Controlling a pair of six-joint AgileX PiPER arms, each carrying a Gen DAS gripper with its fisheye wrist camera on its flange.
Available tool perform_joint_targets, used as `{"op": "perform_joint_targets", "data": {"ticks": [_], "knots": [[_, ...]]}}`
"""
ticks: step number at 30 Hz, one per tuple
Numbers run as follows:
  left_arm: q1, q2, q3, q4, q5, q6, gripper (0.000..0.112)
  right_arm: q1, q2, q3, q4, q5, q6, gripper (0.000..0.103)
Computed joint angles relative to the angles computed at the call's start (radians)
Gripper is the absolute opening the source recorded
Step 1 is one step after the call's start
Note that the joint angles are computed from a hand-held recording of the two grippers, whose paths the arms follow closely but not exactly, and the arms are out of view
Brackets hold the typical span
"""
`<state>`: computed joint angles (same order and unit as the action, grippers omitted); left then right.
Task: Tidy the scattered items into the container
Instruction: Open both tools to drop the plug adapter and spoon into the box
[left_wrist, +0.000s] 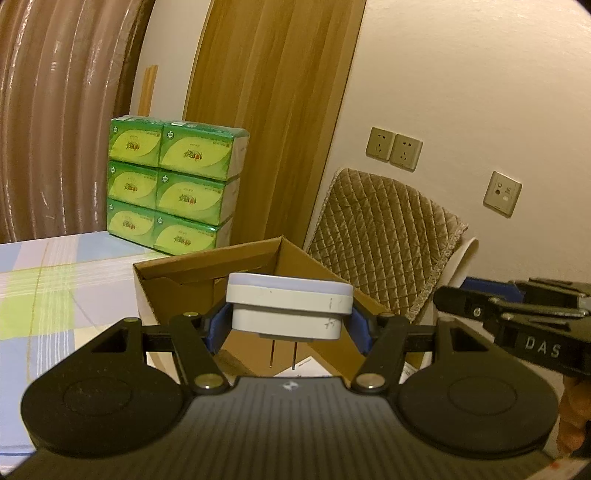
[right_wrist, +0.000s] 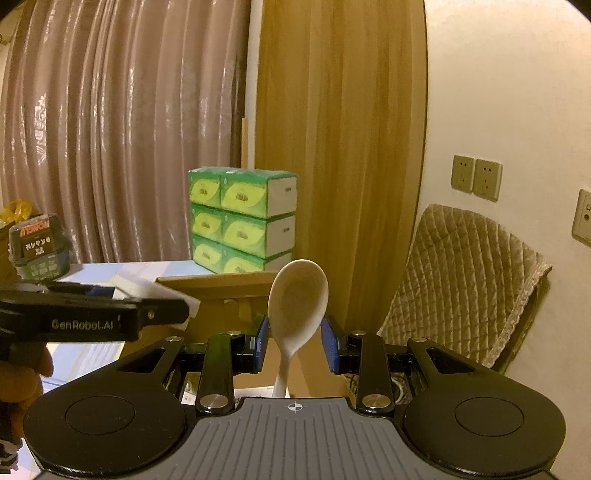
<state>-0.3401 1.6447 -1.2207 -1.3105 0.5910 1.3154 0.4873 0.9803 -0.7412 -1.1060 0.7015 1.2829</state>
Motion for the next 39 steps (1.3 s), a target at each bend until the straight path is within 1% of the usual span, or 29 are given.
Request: {"op": "perform_joint_targets", "data": {"ticks": [2, 3, 4, 8, 15, 26, 33, 37, 38, 39], "knots": [[-0.004, 0.011, -0.003, -0.037, -0.006, 0.019, 0.061, -0.003, 0.001, 0.006, -0.003, -0.004, 0.007, 0.028], [-0.009, 0.012, -0.001, -0.048, -0.018, 0.025, 0.072, -0.008, 0.0, 0.009, -0.003, -0.009, 0.008, 0.028], [-0.012, 0.009, 0.008, -0.076, -0.036, 0.053, 0.075, -0.012, -0.001, 0.011, -0.003, -0.013, 0.009, 0.028], [-0.001, 0.01, 0.002, -0.084, -0.047, 0.054, 0.075, -0.025, 0.0, 0.019, -0.002, -0.026, 0.011, 0.028], [0.018, 0.011, -0.006, -0.038, -0.067, -0.004, 0.075, -0.018, -0.002, 0.025, -0.003, -0.024, 0.02, 0.028], [0.032, -0.015, 0.022, -0.013, -0.05, 0.013, 0.075, 0.009, 0.037, -0.01, -0.014, -0.012, 0.026, 0.028], [0.057, -0.02, 0.028, -0.006, -0.036, 0.013, 0.075, -0.009, 0.101, -0.053, -0.03, -0.045, 0.03, 0.029], [0.067, -0.017, 0.021, 0.0, -0.03, -0.008, 0.075, -0.044, 0.134, -0.074, -0.055, -0.099, 0.048, 0.029], [0.067, -0.017, 0.021, 0.001, -0.03, -0.011, 0.075, -0.044, 0.144, -0.08, -0.067, -0.094, 0.058, 0.032], [0.068, -0.016, 0.02, 0.0, -0.028, -0.011, 0.075, -0.041, 0.155, -0.086, -0.083, -0.08, 0.076, 0.053]]}}
